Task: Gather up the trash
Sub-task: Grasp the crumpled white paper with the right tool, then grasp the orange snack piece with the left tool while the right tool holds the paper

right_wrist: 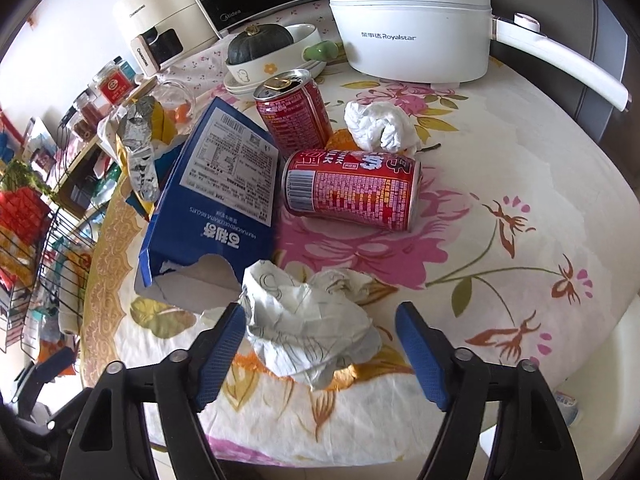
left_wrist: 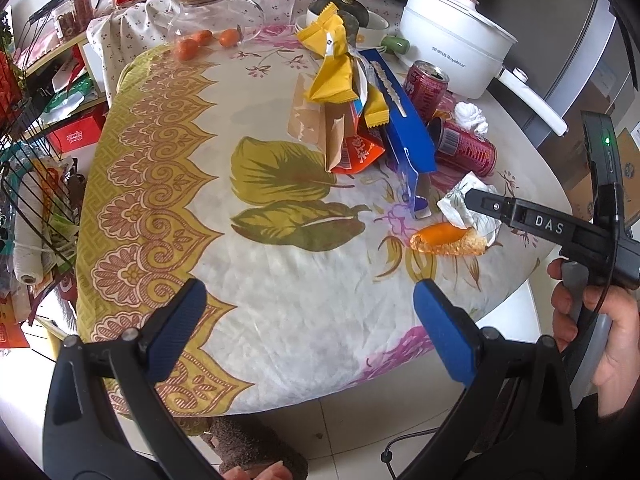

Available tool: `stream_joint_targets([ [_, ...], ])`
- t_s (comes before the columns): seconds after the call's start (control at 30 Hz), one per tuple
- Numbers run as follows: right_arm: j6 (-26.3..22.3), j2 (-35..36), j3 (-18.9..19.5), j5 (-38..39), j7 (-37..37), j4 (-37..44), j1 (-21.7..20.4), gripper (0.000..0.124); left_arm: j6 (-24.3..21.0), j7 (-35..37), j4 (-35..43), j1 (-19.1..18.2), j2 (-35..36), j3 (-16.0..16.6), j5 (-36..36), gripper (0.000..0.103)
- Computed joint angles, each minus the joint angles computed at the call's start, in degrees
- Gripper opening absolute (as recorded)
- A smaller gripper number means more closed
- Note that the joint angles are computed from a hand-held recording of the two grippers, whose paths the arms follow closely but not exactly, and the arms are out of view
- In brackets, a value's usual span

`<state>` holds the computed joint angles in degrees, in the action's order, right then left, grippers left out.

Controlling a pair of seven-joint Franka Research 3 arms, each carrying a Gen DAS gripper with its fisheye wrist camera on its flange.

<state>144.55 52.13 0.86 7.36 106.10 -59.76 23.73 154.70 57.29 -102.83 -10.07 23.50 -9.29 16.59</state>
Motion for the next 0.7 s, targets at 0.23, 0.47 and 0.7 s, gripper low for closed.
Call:
stream_joint_targets([
  [0.23, 0.42, -0.05, 0.59, 0.54, -2.03, -0.13, -0.32, 0.041, -0.18, 0.01, 0.27, -0.28, 0.20, -0.05, 0.33, 0.103],
  [0.47, 6.49, -4.97, 0.04, 0.56, -3.32, -7.51, -0.39, 0.037, -0.28, 1.13, 1.09, -0.35, 0.87, -0.74, -0.33, 0.103],
  [0.7, 10.18, -11.53, -0.88, 0.82, -3.23, -16.72, -1.33, 0.038, -0.67, 3.27, 3.07, -0.57, 2.45, -1.87, -1.74, 0.103],
])
